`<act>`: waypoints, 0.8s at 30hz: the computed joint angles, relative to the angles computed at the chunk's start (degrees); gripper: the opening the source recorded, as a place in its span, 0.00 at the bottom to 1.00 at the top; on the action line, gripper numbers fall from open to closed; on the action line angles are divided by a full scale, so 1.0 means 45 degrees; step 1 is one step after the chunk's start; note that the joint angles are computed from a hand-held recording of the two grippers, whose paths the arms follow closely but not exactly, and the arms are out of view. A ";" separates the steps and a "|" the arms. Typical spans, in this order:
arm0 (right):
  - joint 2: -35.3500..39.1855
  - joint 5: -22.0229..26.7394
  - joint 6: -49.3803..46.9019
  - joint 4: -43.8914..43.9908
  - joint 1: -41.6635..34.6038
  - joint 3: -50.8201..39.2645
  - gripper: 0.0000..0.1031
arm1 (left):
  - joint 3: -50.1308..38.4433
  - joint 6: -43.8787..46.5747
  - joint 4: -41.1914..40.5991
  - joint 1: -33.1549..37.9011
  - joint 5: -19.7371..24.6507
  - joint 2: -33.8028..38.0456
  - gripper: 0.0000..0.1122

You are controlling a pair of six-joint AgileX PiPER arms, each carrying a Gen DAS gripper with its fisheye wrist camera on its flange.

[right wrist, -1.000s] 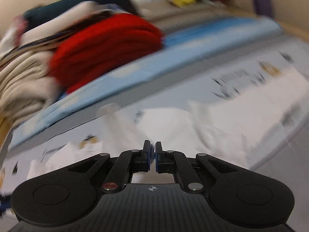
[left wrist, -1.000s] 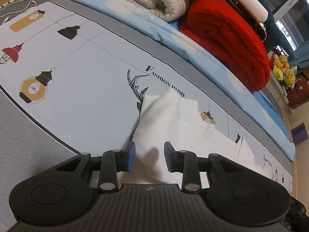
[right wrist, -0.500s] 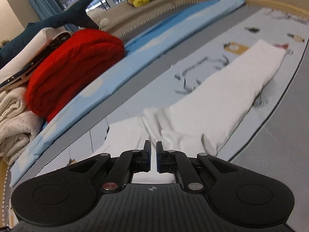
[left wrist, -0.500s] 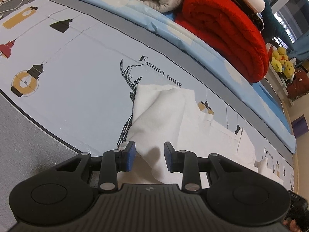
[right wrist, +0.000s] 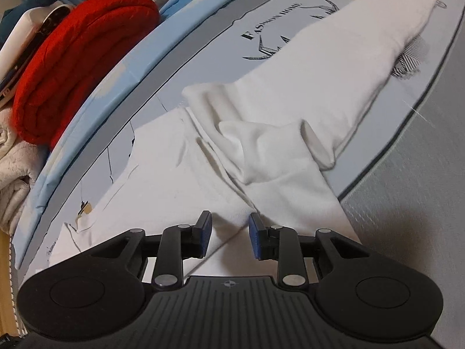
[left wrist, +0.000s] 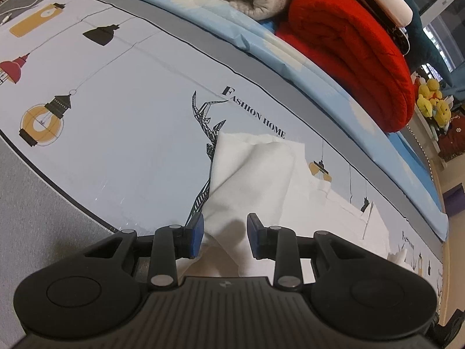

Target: Fold small clothes

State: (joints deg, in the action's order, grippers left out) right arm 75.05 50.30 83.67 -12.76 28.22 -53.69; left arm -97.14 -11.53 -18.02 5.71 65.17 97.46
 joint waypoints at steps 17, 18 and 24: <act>-0.0157 0.3361 0.2235 -0.3667 0.1306 -0.0986 0.02 | 0.0223 0.0192 0.0092 -0.0564 -0.0131 -0.0070 0.31; -0.0173 0.3304 0.2382 -0.4252 0.1600 -0.1106 0.02 | 0.0254 0.0272 0.0054 -0.0577 -0.0127 -0.0074 0.31; -0.0676 0.2959 0.2929 -0.6786 0.2711 -0.1328 0.03 | 0.0374 0.0363 -0.0006 -0.0568 -0.0044 0.0007 0.31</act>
State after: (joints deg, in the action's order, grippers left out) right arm 72.00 63.61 96.85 -43.29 40.42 -59.67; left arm -95.46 -9.89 -18.05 3.15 64.97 97.48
